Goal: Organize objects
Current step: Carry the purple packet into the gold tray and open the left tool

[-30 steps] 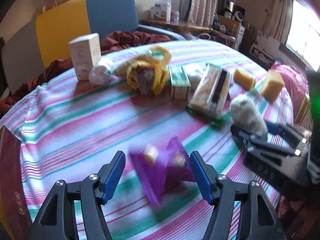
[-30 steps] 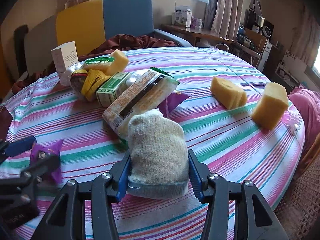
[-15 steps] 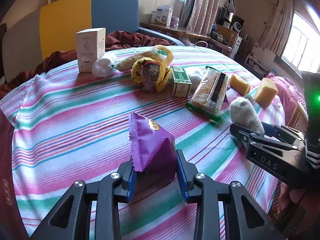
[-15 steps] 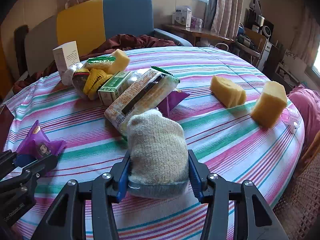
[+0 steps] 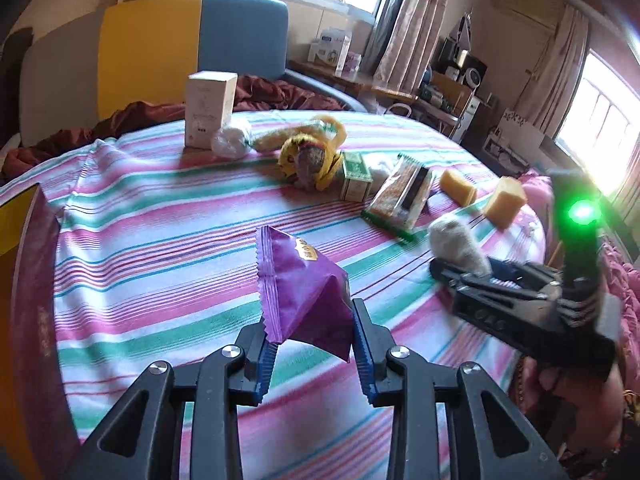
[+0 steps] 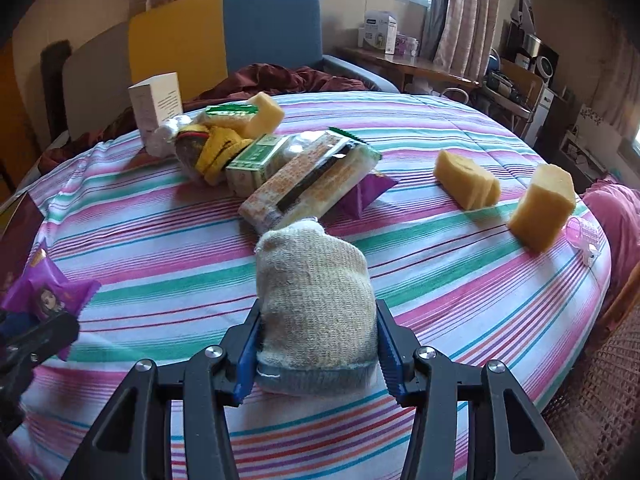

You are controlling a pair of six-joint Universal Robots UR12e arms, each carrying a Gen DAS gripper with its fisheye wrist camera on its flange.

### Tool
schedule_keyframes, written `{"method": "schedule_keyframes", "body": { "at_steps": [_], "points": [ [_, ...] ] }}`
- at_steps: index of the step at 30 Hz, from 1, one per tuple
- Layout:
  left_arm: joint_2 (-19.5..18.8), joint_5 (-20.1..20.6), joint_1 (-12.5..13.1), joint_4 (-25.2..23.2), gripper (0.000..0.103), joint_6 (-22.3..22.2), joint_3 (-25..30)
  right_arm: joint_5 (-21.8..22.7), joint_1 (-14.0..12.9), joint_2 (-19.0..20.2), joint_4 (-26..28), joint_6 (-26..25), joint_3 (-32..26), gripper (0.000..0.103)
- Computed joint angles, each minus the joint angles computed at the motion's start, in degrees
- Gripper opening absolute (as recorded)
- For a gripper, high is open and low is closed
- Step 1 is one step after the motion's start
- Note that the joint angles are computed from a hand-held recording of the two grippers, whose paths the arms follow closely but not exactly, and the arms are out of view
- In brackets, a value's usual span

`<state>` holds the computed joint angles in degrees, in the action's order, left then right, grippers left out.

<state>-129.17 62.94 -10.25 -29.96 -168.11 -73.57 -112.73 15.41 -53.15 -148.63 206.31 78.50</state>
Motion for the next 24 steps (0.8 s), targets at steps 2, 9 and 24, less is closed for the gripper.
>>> {"method": "schedule_keyframes", "body": {
  "at_steps": [2,9,24],
  "points": [
    [0.81,-0.85,0.47,1.2,0.034,-0.47,-1.02,0.31,0.26,-0.02,0.05,-0.47,-0.12,0.051],
    [2.86,-2.06,2.78,4.61,0.034,-5.35,-3.17,1.64,1.33,0.36,-0.38,-2.84,-1.06,0.051],
    [3.5,4.79,8.58,3.97,0.034,-13.59,-2.66,7.2,4.18,2.92,-1.83,-7.93,-6.47,0.051]
  ]
}}
